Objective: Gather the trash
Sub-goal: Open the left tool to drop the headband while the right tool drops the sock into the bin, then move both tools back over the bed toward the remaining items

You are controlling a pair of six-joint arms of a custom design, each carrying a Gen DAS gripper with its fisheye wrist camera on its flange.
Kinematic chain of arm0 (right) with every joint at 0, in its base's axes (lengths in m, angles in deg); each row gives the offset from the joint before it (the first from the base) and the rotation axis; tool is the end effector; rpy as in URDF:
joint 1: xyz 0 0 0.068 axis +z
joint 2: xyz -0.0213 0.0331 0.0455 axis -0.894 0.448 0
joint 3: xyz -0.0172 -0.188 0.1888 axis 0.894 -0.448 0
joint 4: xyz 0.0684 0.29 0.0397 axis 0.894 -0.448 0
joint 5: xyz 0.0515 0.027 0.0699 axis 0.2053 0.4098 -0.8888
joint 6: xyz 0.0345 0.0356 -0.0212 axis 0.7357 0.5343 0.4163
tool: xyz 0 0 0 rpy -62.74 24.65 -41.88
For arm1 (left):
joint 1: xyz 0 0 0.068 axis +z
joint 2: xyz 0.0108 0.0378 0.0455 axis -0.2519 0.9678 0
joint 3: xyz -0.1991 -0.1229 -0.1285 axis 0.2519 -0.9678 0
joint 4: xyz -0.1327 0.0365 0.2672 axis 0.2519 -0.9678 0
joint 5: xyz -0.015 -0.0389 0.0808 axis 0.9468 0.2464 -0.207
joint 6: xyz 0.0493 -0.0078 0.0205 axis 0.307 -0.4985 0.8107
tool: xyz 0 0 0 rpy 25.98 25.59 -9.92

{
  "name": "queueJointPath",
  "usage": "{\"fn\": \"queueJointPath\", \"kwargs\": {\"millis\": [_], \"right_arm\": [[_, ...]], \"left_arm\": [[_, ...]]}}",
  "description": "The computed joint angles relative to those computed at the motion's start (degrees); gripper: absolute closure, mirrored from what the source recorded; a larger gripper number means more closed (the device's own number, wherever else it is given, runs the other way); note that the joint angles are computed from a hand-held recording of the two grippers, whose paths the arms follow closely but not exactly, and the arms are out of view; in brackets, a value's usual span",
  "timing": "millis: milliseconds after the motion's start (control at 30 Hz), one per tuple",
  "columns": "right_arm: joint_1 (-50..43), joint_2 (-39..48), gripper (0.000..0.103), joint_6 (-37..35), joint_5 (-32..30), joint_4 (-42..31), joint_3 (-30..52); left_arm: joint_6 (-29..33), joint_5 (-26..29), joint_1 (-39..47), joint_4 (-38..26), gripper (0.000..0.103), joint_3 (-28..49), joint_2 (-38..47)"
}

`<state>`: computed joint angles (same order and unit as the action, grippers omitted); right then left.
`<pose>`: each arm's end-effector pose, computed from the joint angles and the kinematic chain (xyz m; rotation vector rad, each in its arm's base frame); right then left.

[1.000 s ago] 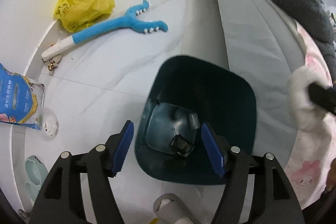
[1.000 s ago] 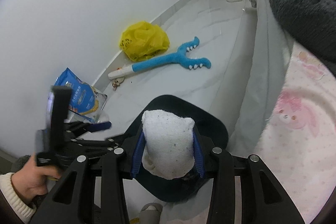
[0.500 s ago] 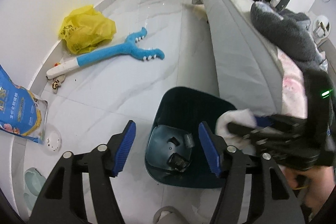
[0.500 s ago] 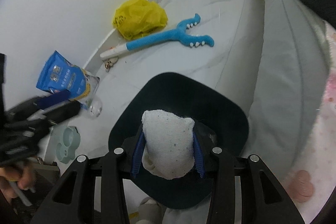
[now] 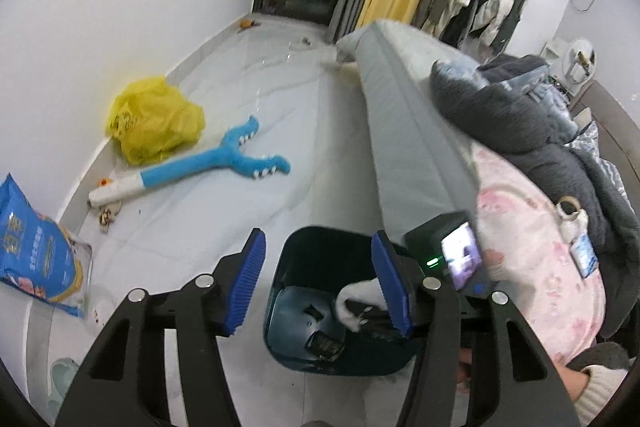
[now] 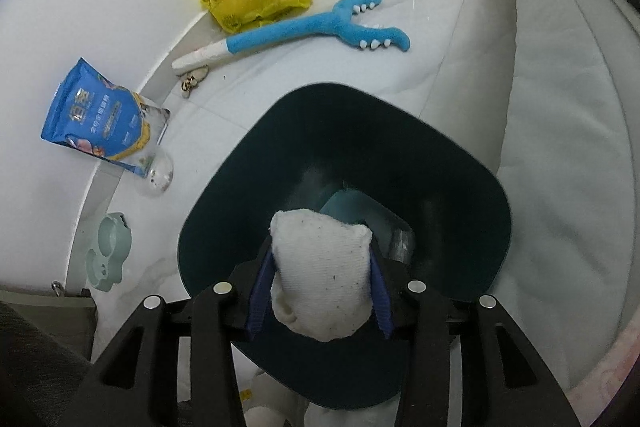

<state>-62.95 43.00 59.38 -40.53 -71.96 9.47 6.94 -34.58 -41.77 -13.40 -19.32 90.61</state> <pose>0.3059 0.0118 0.1385 -0.4399 2.8476 0.3574 0.2340 -0.1198 0.2816 0.1474 2.3903 -0.3830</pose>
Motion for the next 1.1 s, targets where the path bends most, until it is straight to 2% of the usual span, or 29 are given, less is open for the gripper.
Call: {"fn": "queueJointPath", "kwargs": {"millis": [133,200,400,667,800,1100], "right_arm": [[0.4,-0.7,0.042,0.0,0.6,0.2,-0.8],[0.1,-1.8,0.031,-0.5,0.6,-0.1,-1.4],[-1.8,-4.9,0.022,-1.5,-1.6,-1.8,-1.1],[-6.1,-12.6,0.020,-4.5,-5.1,-4.6,-0.4],[-9.3,-16.0,0.019,-7.7,-7.2,-7.1,0.7],[-19.8,-23.3,0.018,-16.3,-12.8,-12.8,3.8]], "left_arm": [[-0.2,-1.1,-1.8,-1.5,0.045,2.0,-1.5],[-0.4,-1.1,-2.4,-1.5,0.045,2.7,-2.2],[-1.3,-2.3,-3.9,-1.9,0.045,4.4,-3.1],[-2.9,-4.6,-6.4,-2.3,0.044,7.9,-2.8],[-3.4,-7.2,-9.1,-2.1,0.040,9.8,-1.9],[-3.6,-11.6,-16.6,-0.6,0.023,14.0,2.6]]}}
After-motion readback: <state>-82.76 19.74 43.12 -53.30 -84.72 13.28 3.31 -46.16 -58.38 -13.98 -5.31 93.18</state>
